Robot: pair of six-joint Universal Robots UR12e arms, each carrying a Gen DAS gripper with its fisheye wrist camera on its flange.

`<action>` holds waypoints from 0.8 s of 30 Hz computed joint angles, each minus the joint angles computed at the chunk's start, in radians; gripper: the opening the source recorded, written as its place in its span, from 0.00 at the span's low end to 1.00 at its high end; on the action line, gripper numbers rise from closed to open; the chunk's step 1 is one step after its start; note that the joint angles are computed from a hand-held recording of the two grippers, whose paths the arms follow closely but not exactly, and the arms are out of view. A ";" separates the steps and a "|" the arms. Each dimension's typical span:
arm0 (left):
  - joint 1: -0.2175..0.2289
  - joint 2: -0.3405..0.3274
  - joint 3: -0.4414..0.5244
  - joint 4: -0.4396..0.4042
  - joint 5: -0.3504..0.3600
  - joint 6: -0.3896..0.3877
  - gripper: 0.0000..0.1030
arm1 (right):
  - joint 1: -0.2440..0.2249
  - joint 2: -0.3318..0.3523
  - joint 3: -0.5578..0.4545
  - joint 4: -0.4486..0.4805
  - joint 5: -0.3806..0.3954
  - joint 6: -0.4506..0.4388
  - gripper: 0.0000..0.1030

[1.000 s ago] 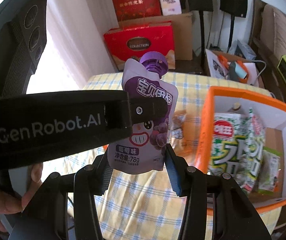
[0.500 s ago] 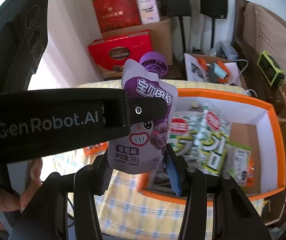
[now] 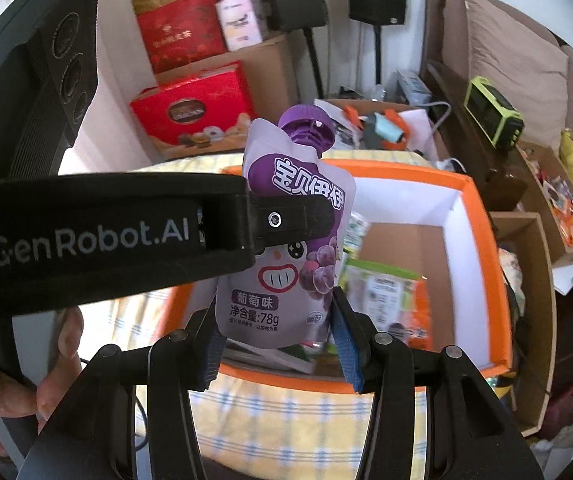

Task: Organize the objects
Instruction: 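Lift and carry the jelly pouch with right gripper over the box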

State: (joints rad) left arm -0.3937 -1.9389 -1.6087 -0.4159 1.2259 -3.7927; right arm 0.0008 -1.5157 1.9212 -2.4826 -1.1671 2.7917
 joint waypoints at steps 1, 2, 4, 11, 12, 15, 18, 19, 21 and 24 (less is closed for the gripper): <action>-0.003 -0.006 0.007 -0.003 -0.004 -0.001 0.18 | -0.005 0.001 0.000 0.002 -0.003 -0.001 0.47; -0.005 -0.013 0.014 -0.006 -0.009 -0.002 0.18 | -0.010 0.001 0.000 0.005 -0.006 -0.003 0.47; -0.010 -0.028 0.031 -0.013 -0.017 -0.001 0.18 | -0.017 0.004 -0.001 0.009 -0.014 -0.007 0.47; -0.021 -0.075 0.071 -0.015 -0.056 -0.031 0.18 | -0.043 0.017 -0.010 0.026 -0.042 -0.032 0.47; -0.021 -0.083 0.077 -0.016 -0.064 -0.036 0.18 | -0.046 0.020 -0.011 0.028 -0.046 -0.035 0.47; -0.025 -0.105 0.099 -0.036 -0.080 -0.038 0.18 | -0.055 0.026 -0.013 0.039 -0.061 -0.037 0.47; -0.031 -0.120 0.119 -0.065 -0.085 -0.027 0.18 | -0.062 0.035 -0.012 0.039 -0.074 -0.033 0.47; -0.032 -0.123 0.123 -0.073 -0.084 -0.022 0.18 | -0.066 0.038 -0.012 0.040 -0.076 -0.027 0.47; -0.034 -0.127 0.127 -0.089 -0.083 -0.015 0.20 | -0.069 0.044 -0.011 0.033 -0.086 -0.018 0.47; -0.037 -0.127 0.130 -0.113 -0.068 0.008 0.20 | -0.074 0.049 -0.012 0.025 -0.090 0.000 0.44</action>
State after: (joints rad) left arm -0.4311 -2.0663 -1.4784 -0.5293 1.1580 -3.7851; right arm -0.0735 -1.4667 1.9090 -2.4580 -1.2566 2.7914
